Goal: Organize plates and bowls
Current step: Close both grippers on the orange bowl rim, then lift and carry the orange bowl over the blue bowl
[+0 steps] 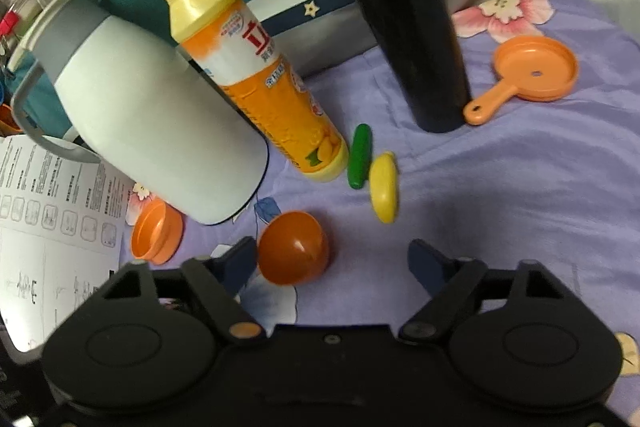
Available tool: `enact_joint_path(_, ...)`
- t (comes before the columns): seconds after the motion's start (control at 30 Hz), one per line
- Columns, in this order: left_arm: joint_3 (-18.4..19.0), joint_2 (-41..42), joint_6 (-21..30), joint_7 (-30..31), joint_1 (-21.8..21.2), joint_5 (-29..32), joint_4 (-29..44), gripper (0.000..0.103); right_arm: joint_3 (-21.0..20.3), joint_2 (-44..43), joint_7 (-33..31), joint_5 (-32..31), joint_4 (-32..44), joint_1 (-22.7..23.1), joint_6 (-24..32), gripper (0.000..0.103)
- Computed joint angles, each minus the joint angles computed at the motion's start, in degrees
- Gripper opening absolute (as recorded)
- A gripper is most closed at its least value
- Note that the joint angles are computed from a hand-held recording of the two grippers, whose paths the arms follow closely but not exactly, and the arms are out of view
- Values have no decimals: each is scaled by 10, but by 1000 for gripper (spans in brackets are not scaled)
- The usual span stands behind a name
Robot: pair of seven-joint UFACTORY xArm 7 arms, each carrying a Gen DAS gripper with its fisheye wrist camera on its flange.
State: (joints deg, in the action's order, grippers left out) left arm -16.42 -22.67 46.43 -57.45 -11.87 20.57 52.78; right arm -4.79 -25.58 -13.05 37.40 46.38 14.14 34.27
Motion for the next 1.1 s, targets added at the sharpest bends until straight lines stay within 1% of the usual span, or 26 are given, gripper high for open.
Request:
enact_joint_path(0.03, 1, 8, -5, 2, 0, 0, 1, 99, -2, 11, -6, 6, 5, 5, -3, 70)
enact_joint_path(0.07, 2, 17, -10, 4, 0, 1, 3, 97, -3, 21, -10, 12, 9, 8, -5, 67)
enact_joint_path(0.13, 6, 36, -19, 13, -3, 0, 8, 93, -3, 39, -19, 24, 17, 11, -6, 51)
enact_joint_path(0.17, 7, 46, -22, 17, -5, 1, 11, 89, -4, 48, -25, 32, 22, 13, -3, 48)
enact_joint_path(0.2, 9, 53, -25, 20, -7, 1, 13, 87, -4, 57, -32, 41, 27, 15, -1, 42)
enact_joint_path(0.23, 12, 60, -30, 22, -9, 0, 14, 82, -2, 64, -38, 48, 31, 14, 1, 39)
enact_joint_path(0.27, 16, 65, -36, 24, -11, -3, 14, 77, 0, 74, -44, 56, 36, 14, 2, 38)
enact_joint_path(0.3, 20, 68, -45, 28, -14, -9, 12, 75, 4, 81, -49, 61, 40, 12, 1, 36)
enact_joint_path(0.4, 27, 79, -69, 35, -19, -18, 8, 62, 17, 102, -58, 72, 48, 6, -4, 27)
enact_joint_path(0.47, 29, 86, -80, 42, -23, -23, 8, 43, 23, 112, -65, 79, 50, 3, -7, 19)
enact_joint_path(0.5, 32, 89, -85, 49, -26, -30, 6, 38, 26, 116, -71, 84, 50, 2, -9, 12)
enact_joint_path(0.53, 34, 92, -87, 55, -28, -37, 6, 30, 30, 118, -71, 85, 50, 1, -11, 10)
enact_joint_path(0.57, 36, 94, -89, 60, -31, -44, 6, 25, 33, 120, -74, 89, 48, 0, -14, 10)
enact_joint_path(0.63, 37, 95, -92, 70, -35, -54, 4, 22, 36, 121, -75, 96, 45, -1, -15, 9)
enact_joint_path(0.7, 34, 94, -87, 72, -36, -51, 4, 22, 38, 118, -79, 103, 40, -1, -13, 9)
enact_joint_path(0.8, 32, 88, -79, 78, -41, -55, 2, 22, 42, 106, -75, 92, 29, -3, -13, 10)
enact_joint_path(0.9, 34, 74, -75, 84, -45, -72, -7, 22, 39, 92, -67, 87, 20, -4, 1, 10)
enact_joint_path(1.1, 28, 35, -45, 86, -49, -96, -19, 22, 33, 47, -53, 71, -7, -1, 26, 10)
